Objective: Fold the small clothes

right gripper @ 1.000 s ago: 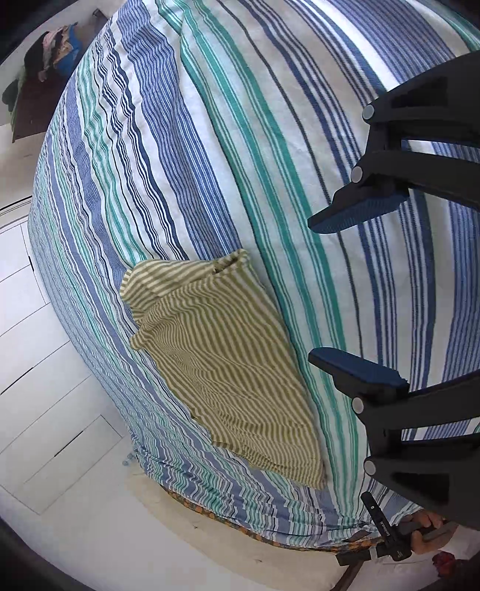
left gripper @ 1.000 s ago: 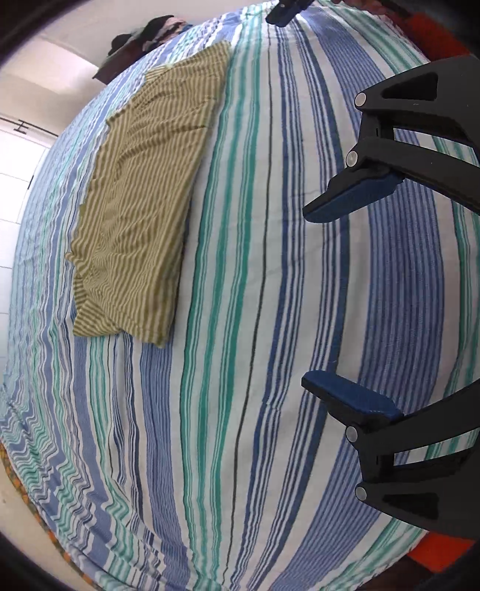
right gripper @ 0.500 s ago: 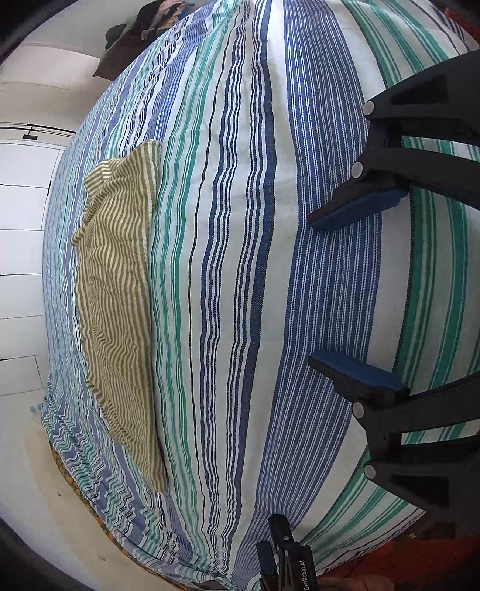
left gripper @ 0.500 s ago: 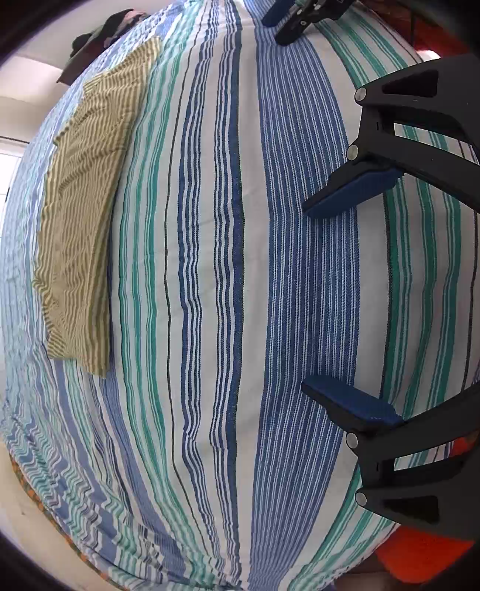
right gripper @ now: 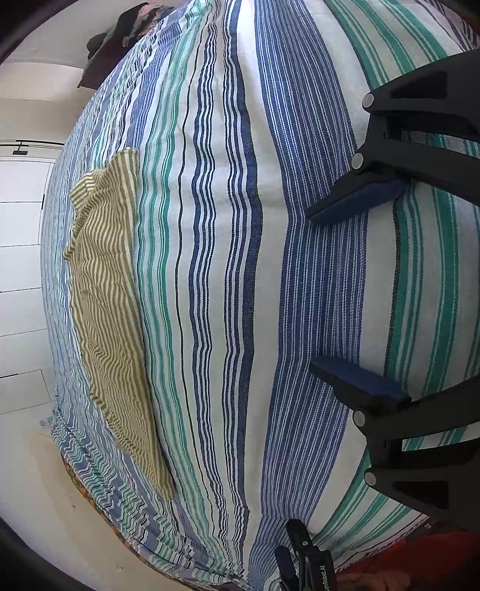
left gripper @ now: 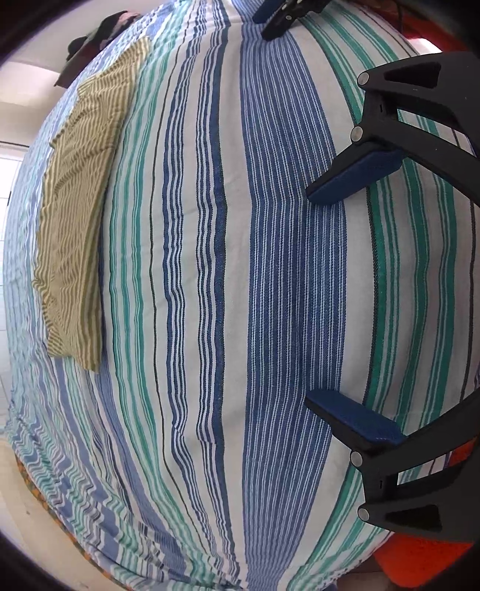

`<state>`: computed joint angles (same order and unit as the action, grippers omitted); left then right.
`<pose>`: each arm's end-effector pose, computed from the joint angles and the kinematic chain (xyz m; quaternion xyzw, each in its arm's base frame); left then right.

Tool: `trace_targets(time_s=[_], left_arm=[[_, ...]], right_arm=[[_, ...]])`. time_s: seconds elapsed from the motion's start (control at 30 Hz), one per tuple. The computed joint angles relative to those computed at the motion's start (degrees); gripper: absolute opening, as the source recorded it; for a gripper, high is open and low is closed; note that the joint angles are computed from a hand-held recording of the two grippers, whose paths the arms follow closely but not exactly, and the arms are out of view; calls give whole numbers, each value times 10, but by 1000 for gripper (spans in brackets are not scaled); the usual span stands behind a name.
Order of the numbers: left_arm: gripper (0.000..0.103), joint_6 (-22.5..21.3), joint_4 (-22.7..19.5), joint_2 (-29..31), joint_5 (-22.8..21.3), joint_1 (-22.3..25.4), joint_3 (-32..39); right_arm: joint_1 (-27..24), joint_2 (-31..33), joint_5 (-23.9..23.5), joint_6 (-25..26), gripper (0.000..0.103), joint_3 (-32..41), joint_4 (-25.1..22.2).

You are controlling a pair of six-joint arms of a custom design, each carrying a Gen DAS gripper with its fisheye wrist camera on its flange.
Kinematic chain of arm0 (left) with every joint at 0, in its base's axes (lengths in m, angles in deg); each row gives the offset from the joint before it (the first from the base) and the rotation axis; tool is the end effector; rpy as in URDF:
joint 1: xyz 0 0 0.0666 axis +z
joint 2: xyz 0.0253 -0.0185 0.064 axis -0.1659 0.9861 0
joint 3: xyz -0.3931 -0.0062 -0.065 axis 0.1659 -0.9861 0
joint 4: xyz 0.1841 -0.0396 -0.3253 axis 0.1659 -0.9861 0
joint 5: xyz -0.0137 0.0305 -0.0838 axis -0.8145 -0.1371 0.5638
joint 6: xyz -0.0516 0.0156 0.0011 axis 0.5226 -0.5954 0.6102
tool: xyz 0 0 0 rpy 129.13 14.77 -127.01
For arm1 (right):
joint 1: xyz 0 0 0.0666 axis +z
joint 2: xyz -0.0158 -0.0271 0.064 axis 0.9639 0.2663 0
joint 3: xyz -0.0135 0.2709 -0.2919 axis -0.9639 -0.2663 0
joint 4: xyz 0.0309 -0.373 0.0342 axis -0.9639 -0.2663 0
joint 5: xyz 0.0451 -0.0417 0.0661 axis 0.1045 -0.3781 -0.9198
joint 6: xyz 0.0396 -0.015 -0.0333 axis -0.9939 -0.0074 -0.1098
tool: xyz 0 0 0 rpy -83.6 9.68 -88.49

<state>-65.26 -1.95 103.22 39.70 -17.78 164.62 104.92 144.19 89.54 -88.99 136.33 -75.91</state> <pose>0.4585 -0.0653 0.4225 0.0745 0.9729 0.0092 0.2185 0.4259 0.2378 0.4114 0.0401 0.9580 0.0135 0.2835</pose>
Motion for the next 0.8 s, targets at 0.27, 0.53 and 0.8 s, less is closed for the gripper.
trace_targets(time_s=[0.27,0.53,0.8], left_arm=[[99,-27,-12,-24,-29,-26,10],[99,-140,10,61,-52,-143,150],[89,-151,-87,304,-45,-247,480]], right_arm=[[-14,-12,-46,-12,79,3,-2],[-89,-113,-50,-103,79,-60,78],[-169,-183,-59,-175,79,-122,114]])
